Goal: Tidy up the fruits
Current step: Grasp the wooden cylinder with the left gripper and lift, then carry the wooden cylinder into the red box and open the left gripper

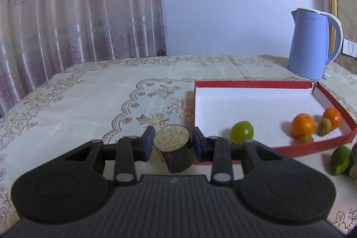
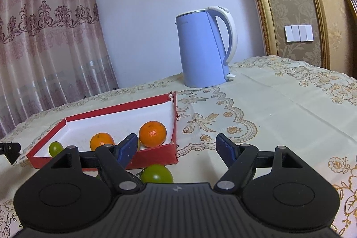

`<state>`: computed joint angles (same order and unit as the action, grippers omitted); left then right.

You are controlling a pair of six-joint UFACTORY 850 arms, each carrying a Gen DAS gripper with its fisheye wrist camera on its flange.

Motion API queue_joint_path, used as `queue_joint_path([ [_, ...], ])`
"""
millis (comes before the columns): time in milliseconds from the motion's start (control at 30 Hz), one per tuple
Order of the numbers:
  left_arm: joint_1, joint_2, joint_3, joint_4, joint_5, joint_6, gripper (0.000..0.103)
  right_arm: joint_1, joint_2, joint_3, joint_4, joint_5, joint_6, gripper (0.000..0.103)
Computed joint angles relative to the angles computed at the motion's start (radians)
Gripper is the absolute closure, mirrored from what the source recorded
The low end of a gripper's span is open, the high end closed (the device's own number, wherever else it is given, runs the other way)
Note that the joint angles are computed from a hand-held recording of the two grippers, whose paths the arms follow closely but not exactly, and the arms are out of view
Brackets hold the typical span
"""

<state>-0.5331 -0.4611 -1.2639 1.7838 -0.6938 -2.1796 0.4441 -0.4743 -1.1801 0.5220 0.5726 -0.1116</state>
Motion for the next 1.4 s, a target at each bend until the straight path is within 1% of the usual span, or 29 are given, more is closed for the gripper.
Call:
queue_joint_path([
  [333,-0.007,-0.034,-0.052,-0.035,-0.011,0.056,0.07,0.0,0.002,0.006,-0.022,0.01,0.026,0.026],
  [700,-0.01,-0.114,-0.174,-0.093,-0.034,0.16,0.07,-0.014,0.011,0.025,-0.104,0.026,0.123,0.026],
  [1000,-0.006,-0.177,-0.26,-0.141,-0.026,0.236,0.07,-0.022,0.014,0.033,-0.156,0.033,0.184,0.026],
  [1400,-0.003,-0.209,-0.306,-0.171,-0.026,0.279,0.07,-0.027,0.013,0.034,-0.186,0.03,0.222,0.026],
])
